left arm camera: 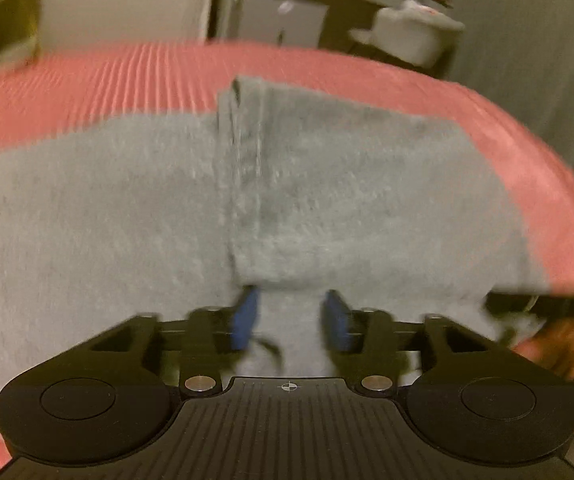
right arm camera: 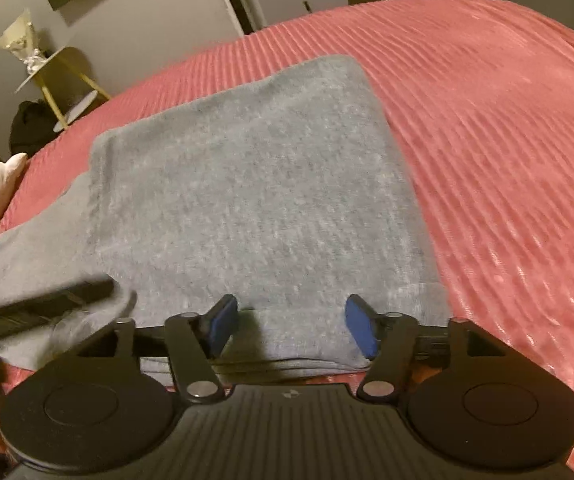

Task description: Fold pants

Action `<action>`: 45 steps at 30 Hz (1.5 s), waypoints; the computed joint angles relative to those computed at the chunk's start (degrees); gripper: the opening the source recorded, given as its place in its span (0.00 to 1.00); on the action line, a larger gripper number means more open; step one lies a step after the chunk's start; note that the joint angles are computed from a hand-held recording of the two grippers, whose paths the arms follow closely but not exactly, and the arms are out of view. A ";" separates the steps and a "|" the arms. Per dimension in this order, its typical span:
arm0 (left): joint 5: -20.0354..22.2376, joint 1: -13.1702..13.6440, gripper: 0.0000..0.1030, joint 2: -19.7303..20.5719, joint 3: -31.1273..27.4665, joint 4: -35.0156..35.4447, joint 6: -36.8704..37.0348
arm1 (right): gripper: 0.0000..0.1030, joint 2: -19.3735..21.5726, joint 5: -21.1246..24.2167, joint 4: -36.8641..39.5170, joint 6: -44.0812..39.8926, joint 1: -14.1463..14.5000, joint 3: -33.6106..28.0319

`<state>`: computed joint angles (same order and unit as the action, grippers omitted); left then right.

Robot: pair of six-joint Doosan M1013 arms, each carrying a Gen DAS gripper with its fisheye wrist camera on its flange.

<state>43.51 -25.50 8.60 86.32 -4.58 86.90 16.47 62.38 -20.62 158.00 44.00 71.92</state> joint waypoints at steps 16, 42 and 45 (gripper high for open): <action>8.36 0.40 0.78 -3.10 0.08 27.03 -35.22 | 0.58 -1.70 -4.81 -4.82 8.70 0.22 2.60; 9.32 4.46 0.91 -2.43 2.76 34.70 -53.51 | 0.48 13.85 -6.79 -18.66 -16.18 0.95 -13.29; 8.98 4.81 0.91 -2.35 2.64 34.22 -52.96 | 0.49 11.61 -9.85 -14.43 -19.95 1.58 -10.25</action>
<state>52.49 -20.69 6.24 88.96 29.64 33.94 28.08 52.53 -35.05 138.06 45.58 61.67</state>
